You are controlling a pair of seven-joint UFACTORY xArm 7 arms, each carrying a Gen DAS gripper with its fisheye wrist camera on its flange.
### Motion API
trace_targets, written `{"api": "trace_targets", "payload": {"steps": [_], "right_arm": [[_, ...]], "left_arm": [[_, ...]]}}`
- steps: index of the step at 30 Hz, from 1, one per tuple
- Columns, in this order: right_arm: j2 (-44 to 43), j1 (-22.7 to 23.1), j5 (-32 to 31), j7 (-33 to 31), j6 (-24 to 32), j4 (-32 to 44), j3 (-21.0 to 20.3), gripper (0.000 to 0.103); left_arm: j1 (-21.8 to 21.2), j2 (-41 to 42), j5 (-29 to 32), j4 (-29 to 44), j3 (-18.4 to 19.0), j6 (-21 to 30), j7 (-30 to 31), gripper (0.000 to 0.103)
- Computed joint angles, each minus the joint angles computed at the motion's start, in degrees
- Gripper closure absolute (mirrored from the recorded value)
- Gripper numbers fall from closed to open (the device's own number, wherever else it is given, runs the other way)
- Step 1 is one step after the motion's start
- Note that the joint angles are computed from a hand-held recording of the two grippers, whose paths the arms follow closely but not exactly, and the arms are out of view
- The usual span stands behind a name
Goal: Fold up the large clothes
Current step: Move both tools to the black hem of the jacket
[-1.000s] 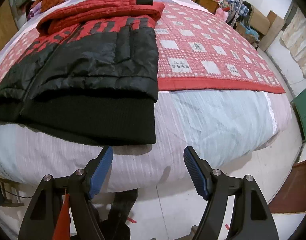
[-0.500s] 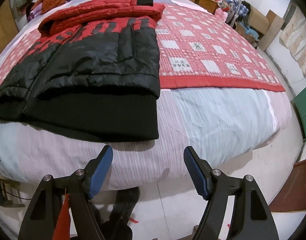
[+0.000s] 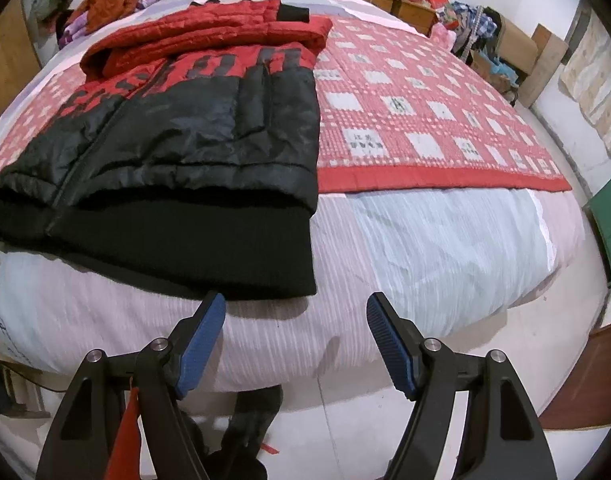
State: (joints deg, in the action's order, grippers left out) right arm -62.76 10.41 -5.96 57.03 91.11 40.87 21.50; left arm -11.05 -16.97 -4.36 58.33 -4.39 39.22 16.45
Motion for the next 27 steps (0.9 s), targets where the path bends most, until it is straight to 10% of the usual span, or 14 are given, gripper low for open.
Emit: {"api": "trace_targets", "payload": {"steps": [27], "right_arm": [[-0.92,0.54,-3.99,-3.09,5.06,-3.01,1.06,0.027]], "left_arm": [[-1.49,-4.75,0.38,-4.61,-0.44,3.58,4.55,0.006]]}}
